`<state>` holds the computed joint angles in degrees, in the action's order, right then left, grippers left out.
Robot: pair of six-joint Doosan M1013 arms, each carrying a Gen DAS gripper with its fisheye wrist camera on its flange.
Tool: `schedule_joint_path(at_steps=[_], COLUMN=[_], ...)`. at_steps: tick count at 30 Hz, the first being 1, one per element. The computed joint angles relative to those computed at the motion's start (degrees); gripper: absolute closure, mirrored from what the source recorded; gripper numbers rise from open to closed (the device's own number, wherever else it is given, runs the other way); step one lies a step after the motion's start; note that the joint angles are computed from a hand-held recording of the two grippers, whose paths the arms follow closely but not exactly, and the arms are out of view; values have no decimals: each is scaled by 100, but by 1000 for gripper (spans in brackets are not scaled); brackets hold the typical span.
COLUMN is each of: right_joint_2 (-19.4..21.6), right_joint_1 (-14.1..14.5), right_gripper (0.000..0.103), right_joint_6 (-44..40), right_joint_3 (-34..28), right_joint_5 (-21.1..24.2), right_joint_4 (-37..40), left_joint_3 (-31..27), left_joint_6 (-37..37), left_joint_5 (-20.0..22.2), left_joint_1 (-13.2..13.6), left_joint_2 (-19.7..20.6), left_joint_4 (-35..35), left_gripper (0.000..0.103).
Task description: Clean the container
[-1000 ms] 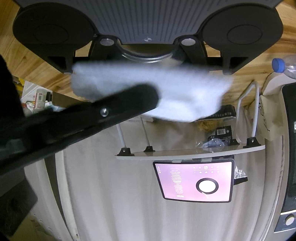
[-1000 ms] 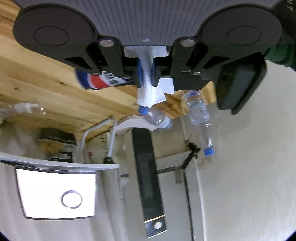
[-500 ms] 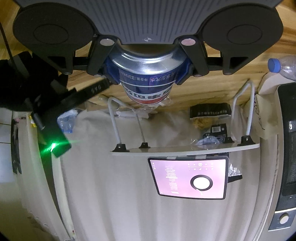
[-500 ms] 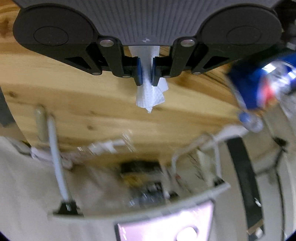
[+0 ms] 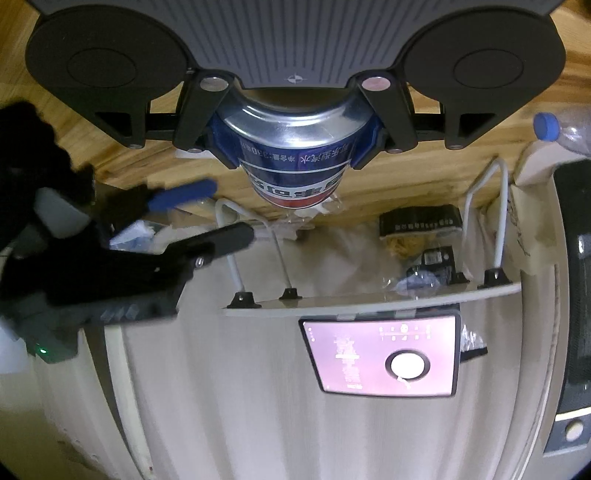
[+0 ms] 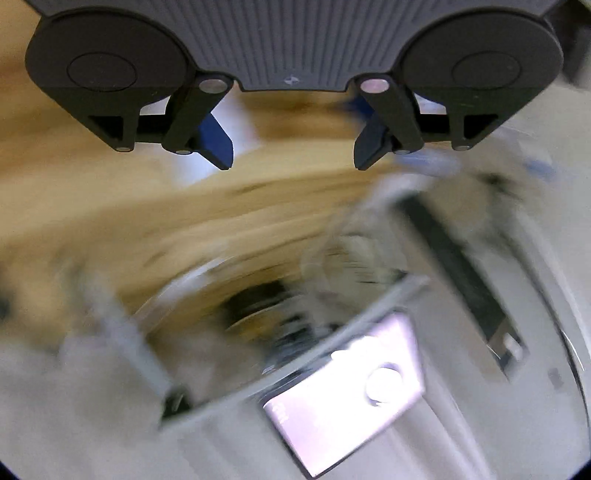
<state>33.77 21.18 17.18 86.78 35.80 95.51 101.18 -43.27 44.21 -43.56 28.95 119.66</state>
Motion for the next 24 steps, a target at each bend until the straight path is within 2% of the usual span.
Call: schedule_joint_path(at_steps=[1,4,9,10,15,19,23,24], right_joint_2=[35,128,224,239,343,453,466,465], right_joint_1=[-36,-67,-61,-68,-129,-159,-135,-132], right_gripper=[27,27,26,30,33,31,32,33], right_joint_6=[248,773,1030,1053,1147,1443,1352,1255], right_joint_3=[50,154,177,185,195,134,150,184], right_joint_5=[414,1040,1309,1398,1759,2010,2012,2043], right_joint_4=[155,480,664,705,989,1047,1205,1316], left_joint_3=[-16,-75,-116,-116,-107,-126,-122,-88], left_joint_6=[109,501,768,762,717,884,827,579], left_joint_5=[72,242,378,395,400,463,428,337], left_joint_1=[-21,-104,-188,-190,-181,-203,-194,-169], left_joint_2=[18,74,105,103,82,104,82,42], left_joint_4=[-12,-65,-32,-25,-2,-12,19,115], left_gripper=[36,36,36,36,36,36,36,32])
